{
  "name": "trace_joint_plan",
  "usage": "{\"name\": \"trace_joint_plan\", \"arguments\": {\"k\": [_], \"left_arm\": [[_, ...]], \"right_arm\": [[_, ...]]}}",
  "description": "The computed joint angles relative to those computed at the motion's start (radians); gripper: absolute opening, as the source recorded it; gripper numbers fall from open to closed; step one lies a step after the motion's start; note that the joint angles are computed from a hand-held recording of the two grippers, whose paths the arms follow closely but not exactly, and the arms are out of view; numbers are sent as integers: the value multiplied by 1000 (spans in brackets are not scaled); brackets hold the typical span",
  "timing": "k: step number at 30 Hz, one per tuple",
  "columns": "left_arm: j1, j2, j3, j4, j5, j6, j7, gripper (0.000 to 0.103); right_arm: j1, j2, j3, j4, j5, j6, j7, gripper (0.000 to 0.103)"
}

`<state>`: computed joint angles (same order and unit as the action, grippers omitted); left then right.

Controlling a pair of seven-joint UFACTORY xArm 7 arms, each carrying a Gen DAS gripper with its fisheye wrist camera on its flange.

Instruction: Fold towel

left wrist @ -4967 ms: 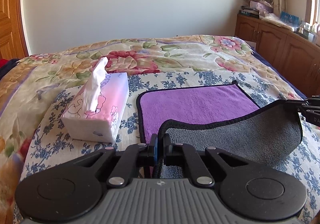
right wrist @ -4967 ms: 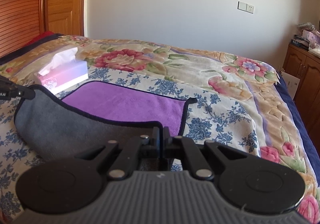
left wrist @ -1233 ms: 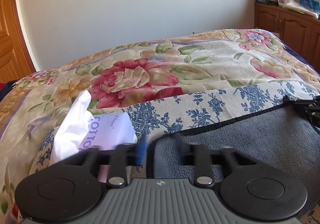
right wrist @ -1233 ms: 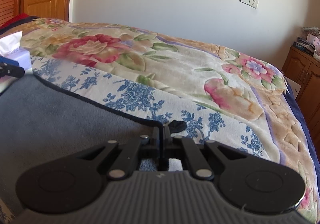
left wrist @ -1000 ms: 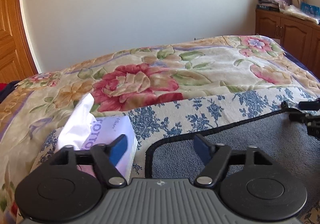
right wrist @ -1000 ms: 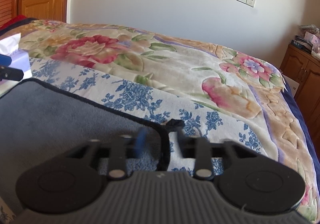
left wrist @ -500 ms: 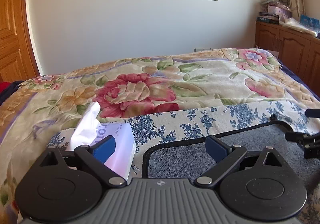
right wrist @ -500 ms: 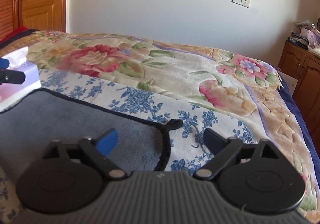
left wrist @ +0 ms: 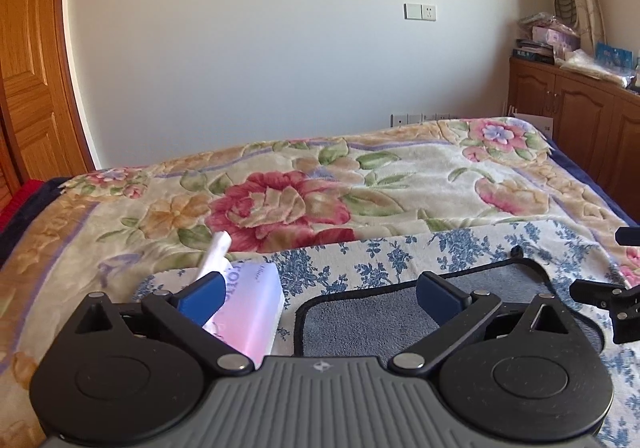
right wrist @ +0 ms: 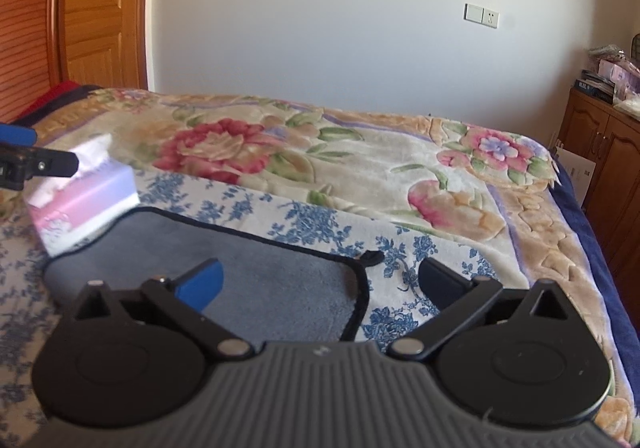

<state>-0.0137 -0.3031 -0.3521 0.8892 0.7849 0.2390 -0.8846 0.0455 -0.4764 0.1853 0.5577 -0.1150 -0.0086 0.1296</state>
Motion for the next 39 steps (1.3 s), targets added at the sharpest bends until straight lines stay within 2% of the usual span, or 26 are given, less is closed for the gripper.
{"name": "trace_joint_plan", "arguments": {"k": [4,20,33,39], "left_arm": [[-40,-53,21,-17,-70,27,65,103],[-74,-278,-13,-129,-280,105,249,103],[-155,-501,-6,-191,-460,236,377,103],[-196,-605,-11,-227,-523,292,404,103]], "right_arm": [[11,-64,3,-15,2,31,7,103],[44,-268,10,-56,9,149,54,103],[106,-509,21,-112,26,321,91,103],[113,-629,47,-161,42,393,165,103]]}}
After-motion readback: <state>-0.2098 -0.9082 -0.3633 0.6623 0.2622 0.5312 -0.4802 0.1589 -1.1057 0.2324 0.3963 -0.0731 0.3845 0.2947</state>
